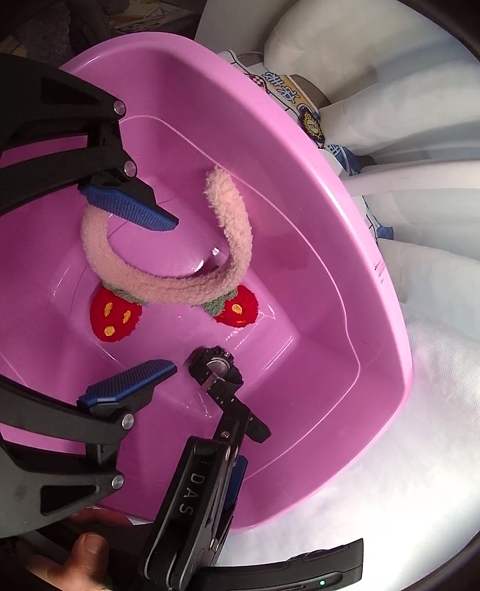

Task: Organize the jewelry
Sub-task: 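Lower and release the headband and watch into the pink tub with both tools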

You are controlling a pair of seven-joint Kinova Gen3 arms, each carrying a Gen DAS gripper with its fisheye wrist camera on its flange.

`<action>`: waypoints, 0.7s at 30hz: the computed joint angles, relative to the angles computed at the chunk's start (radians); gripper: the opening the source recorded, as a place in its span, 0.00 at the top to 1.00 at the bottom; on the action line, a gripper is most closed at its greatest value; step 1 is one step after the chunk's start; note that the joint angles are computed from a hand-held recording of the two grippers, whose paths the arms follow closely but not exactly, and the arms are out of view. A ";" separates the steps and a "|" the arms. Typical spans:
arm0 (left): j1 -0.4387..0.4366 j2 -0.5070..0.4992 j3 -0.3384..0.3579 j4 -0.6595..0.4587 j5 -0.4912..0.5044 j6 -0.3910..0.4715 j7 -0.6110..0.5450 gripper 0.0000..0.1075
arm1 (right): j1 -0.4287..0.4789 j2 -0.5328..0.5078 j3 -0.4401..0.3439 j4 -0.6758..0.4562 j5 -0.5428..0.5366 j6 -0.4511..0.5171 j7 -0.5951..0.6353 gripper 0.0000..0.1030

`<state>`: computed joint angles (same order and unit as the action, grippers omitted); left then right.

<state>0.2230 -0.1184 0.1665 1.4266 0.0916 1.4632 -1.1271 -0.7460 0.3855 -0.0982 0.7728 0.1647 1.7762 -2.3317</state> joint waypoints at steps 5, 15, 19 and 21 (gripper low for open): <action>0.002 -0.032 0.006 0.005 -0.017 0.004 -0.001 0.34 | -0.057 -0.055 -0.014 0.059 0.035 -0.041 -0.063 0.30; -0.016 -0.139 0.023 0.000 -0.053 -0.005 -0.015 0.26 | -0.169 -0.159 -0.056 0.118 0.181 -0.071 -0.200 0.30; -0.029 -0.188 0.052 -0.006 -0.081 -0.008 -0.028 0.19 | -0.200 -0.221 -0.100 0.197 0.260 -0.093 -0.281 0.28; -0.032 -0.212 0.065 -0.008 -0.086 -0.014 -0.036 0.19 | -0.217 -0.254 -0.129 0.244 0.301 -0.092 -0.328 0.28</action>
